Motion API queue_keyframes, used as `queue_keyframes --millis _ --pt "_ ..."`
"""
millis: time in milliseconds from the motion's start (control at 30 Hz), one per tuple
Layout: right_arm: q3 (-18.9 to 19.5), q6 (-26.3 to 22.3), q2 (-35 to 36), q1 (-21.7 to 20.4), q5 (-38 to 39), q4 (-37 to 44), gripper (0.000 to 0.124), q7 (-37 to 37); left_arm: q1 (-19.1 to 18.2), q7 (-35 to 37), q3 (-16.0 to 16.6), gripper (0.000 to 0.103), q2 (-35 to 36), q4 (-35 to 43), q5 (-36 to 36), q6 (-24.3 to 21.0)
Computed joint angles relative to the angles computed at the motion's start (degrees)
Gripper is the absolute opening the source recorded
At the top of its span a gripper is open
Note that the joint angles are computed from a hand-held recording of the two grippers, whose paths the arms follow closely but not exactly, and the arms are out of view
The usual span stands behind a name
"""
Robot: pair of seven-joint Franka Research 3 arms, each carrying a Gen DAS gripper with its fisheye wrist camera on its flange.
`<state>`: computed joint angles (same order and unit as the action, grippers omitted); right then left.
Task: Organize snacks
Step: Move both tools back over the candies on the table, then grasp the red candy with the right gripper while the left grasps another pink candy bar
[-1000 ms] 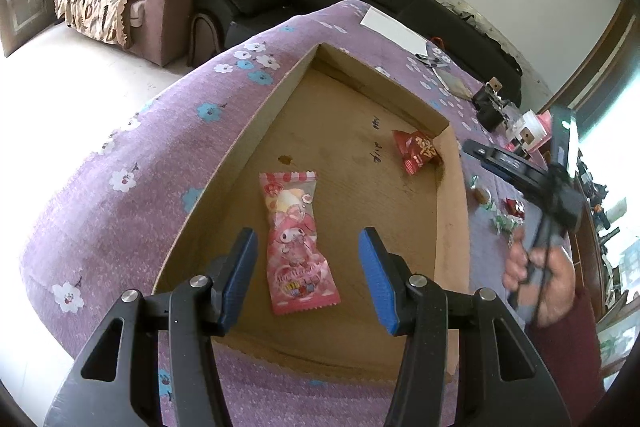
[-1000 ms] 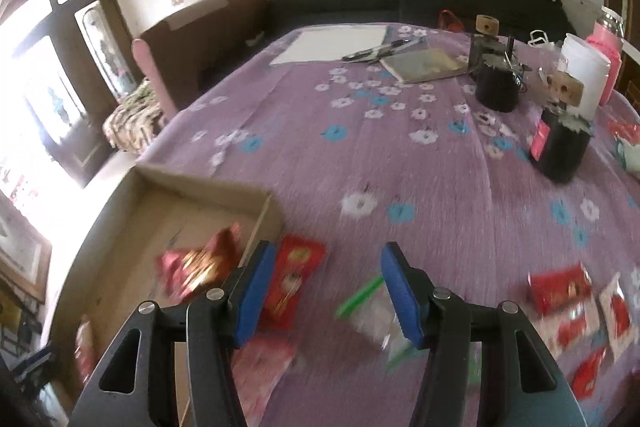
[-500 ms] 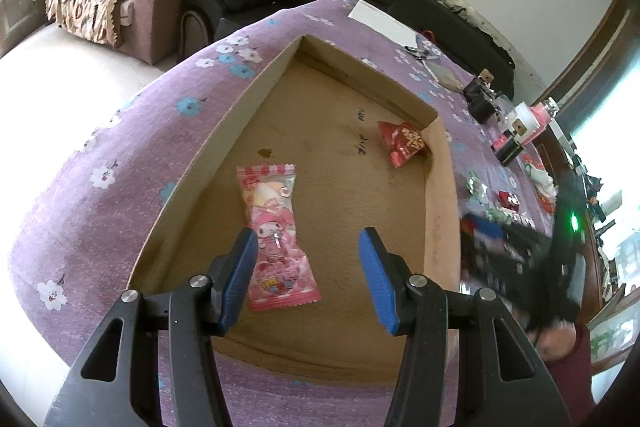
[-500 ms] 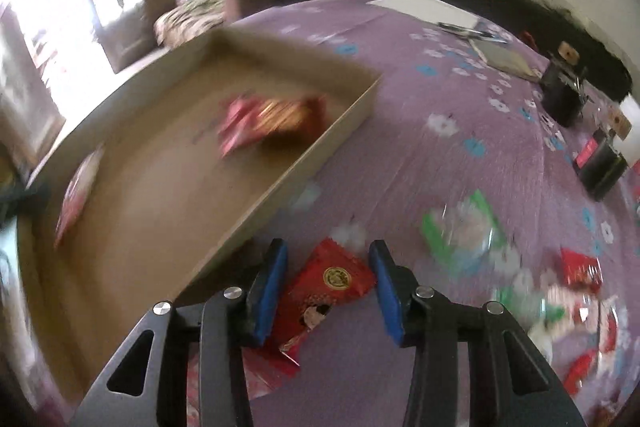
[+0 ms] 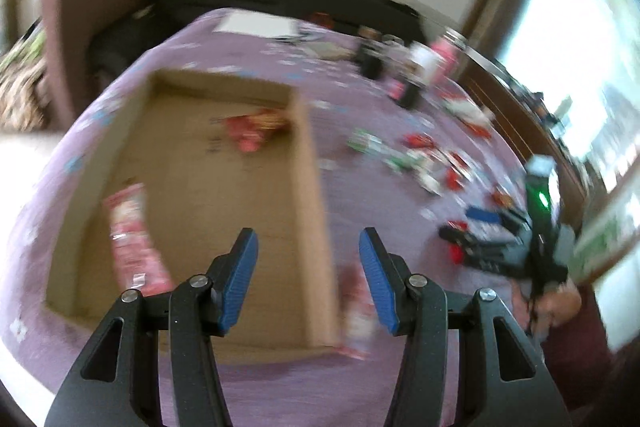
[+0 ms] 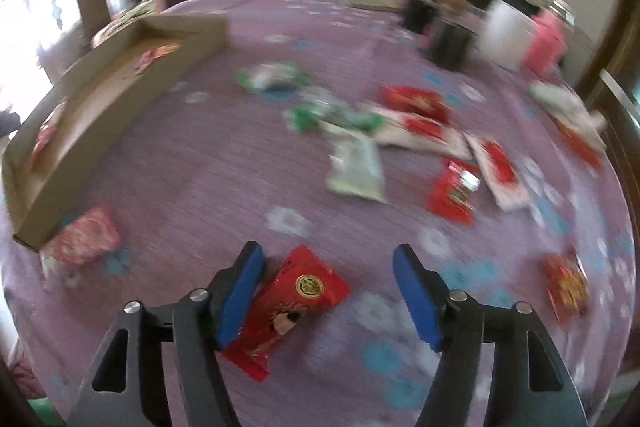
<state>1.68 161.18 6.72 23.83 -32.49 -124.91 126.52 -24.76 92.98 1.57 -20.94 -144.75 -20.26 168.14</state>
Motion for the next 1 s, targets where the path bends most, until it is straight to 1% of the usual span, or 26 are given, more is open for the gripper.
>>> queue_keyframes --millis 67,167,233,300,400,467,567,633,667,700,767,800,833,867,933,1000 --pt "-0.3 1.7 -1.5 -0.5 0.1 -2.3 0.069 1.6 -1.0 1.3 -1.4 0.051 1.0 1.0 1.4 -0.7" --pt "-0.2 4.3 -2.2 -1.4 0.5 -4.2 0.067 2.9 -0.6 1.6 -3.9 0.051 3.7 3.0 3.7 -2.5" --pt "-0.4 5.7 -2.3 -1.6 -1.1 -4.8 0.067 5.1 0.0 1.8 -5.3 0.051 5.4 4.3 4.8 -4.0" --pt "-0.8 6.7 -2.0 -1.5 -3.7 -4.8 0.068 7.7 2.0 0.1 -7.7 0.051 7.2 5.7 7.6 -5.7" --pt "-1.2 8.1 -2.3 -1.6 -6.7 -5.5 0.068 10.7 6.1 -6.7 -11.7 0.051 8.8 6.9 15.2 -7.8" --pt "-1.0 8.8 -2.3 -1.8 -6.8 -5.8 0.068 11.0 7.3 -9.5 -13.0 0.051 10.2 8.2 19.0 -10.4" --pt "-0.8 10.3 -2.4 -2.4 -5.2 -6.4 0.069 9.7 6.9 -9.0 -13.2 0.051 11.2 9.0 20.2 -12.2" --pt "-0.7 11.5 -2.5 -2.7 -3.3 -7.0 0.070 8.2 6.9 -9.2 -13.8 0.047 12.2 9.9 21.5 -13.4" --pt "-0.6 12.2 -2.6 -2.8 -2.1 -7.3 0.070 7.4 6.7 -8.9 -13.8 0.046 12.4 10.1 21.1 -13.4" --pt "-0.6 12.7 -2.6 -2.9 -0.9 -7.5 0.070 6.5 6.0 -6.9 -13.1 0.046 12.6 10.5 18.2 -13.3" --pt "-0.5 13.9 -2.7 -3.1 1.7 -8.1 0.070 4.5 4.2 -0.9 -11.4 0.046 13.0 11.0 9.0 -12.2" --pt "-0.6 14.4 -2.7 -3.0 2.7 -8.3 0.070 3.8 3.9 1.0 -11.1 0.046 13.5 11.7 6.0 -12.0" --pt "-0.3 15.2 -2.8 -3.3 4.9 -8.8 0.070 2.1 3.9 2.2 -11.2 0.046 14.1 12.3 4.0 -11.5" --pt "-0.3 15.6 -2.8 -3.2 6.1 -9.0 0.070 1.3 4.1 2.6 -11.5 0.046 14.6 12.7 3.0 -11.2" --pt "0.3 16.9 -2.9 -3.6 10.9 -9.7 0.070 -2.4 4.6 2.7 -12.2 0.046 15.2 13.5 2.0 -10.9" --pt "0.4 17.8 -3.1 -3.4 14.4 -10.3 0.070 -5.0 4.2 6.5 -11.7 0.046 14.8 13.6 -4.0 -10.1"
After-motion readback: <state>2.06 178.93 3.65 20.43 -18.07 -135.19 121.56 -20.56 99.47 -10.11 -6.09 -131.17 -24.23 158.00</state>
